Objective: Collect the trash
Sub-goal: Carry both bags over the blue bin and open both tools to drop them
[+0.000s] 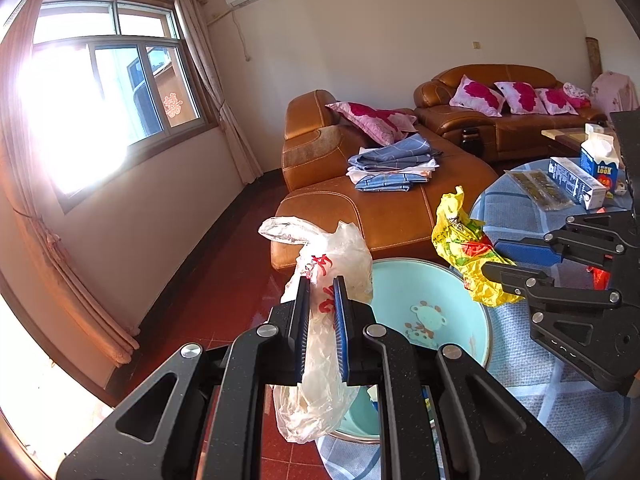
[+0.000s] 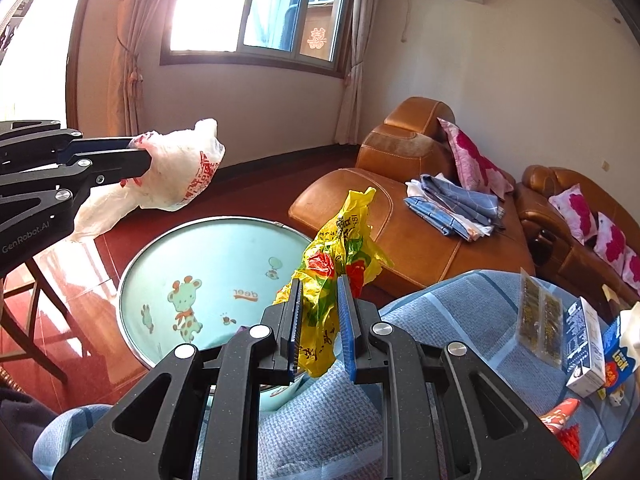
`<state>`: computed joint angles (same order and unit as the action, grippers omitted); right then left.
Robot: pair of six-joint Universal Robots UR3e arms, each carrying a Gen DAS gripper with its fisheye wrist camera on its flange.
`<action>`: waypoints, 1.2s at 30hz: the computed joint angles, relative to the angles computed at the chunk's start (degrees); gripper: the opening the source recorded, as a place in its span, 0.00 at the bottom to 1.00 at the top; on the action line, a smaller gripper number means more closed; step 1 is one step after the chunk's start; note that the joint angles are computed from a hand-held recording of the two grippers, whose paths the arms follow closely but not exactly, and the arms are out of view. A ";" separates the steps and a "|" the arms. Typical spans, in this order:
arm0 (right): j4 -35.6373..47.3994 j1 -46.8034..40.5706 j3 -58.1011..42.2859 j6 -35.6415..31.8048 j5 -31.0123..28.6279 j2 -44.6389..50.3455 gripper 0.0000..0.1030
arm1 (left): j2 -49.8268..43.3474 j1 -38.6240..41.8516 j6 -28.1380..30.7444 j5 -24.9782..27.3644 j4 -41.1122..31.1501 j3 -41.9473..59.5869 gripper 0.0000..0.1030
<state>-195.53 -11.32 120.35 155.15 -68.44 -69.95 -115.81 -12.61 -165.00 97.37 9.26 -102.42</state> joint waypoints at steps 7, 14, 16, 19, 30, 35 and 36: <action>-0.08 -0.18 0.34 -1.07 1.73 -0.07 0.17 | -0.60 0.16 0.35 -0.04 -0.40 0.40 0.11; 0.62 -0.27 0.13 -1.92 2.30 -0.11 0.17 | -0.49 0.26 0.47 -0.23 -0.25 0.07 0.11; 0.46 -0.10 0.11 -1.97 2.21 -0.01 0.17 | -0.55 0.21 0.50 -0.10 -0.23 0.12 0.11; 0.56 -0.19 0.32 -2.25 2.44 -0.23 0.17 | -0.60 0.32 0.56 -0.24 -0.44 0.27 0.11; 0.42 -0.13 0.50 -2.56 2.76 -0.34 0.17 | -0.87 0.78 0.70 -0.65 -0.23 -0.27 0.11; 0.33 -0.01 0.51 -2.49 2.70 -0.33 0.17 | -0.81 1.00 0.93 -0.98 -0.45 -0.43 0.11; 0.33 0.05 0.49 -2.57 2.72 -0.31 0.17 | -0.80 0.99 0.99 -1.05 -0.49 -0.48 0.11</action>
